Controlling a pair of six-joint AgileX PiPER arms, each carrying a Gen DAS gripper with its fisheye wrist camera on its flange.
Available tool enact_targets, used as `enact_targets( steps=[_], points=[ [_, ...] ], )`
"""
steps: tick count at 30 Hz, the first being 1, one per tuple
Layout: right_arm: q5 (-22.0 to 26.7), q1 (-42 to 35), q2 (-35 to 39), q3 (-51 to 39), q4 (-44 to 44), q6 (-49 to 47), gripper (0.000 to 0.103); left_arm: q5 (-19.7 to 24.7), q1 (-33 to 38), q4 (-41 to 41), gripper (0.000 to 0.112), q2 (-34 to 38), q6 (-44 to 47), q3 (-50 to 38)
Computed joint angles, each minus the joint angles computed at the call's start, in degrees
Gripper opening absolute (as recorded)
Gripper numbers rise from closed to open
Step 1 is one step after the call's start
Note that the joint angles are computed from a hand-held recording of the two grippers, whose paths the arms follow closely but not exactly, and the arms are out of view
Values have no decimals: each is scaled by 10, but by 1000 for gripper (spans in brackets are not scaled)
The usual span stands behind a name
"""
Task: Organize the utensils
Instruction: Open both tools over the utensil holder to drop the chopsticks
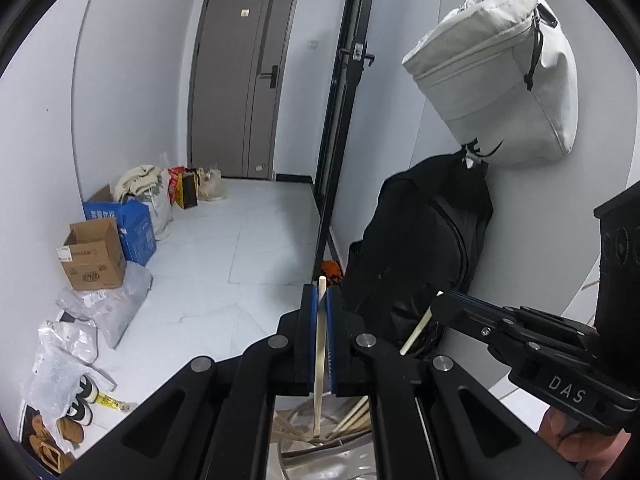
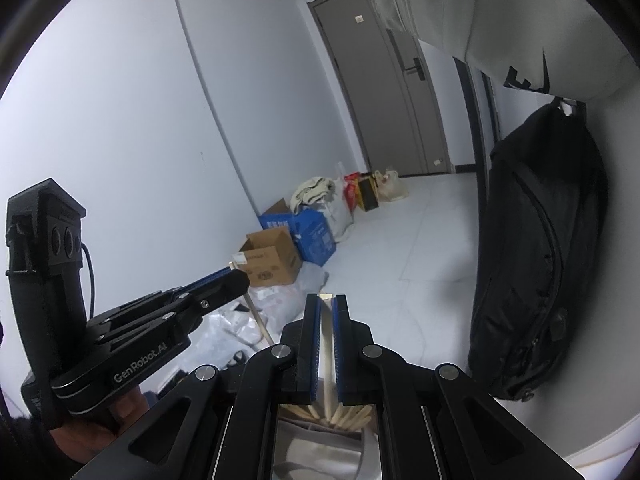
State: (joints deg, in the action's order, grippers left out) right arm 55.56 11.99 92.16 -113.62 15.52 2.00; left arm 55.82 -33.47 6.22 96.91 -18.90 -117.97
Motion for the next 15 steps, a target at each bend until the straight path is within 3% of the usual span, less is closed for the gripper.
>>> enact_targets(
  steps=[3,7,15],
  points=[
    [-2,-2,-2,12,12,-6,6,35,9,-37,0,14,16,-24],
    [-10,-11,-14,37,36,-8,7,46,22,-70,1,15,20,-27],
    [-17,-44,-38,100,104,-5,16,75,14,-40,1,3,6,-22]
  ],
)
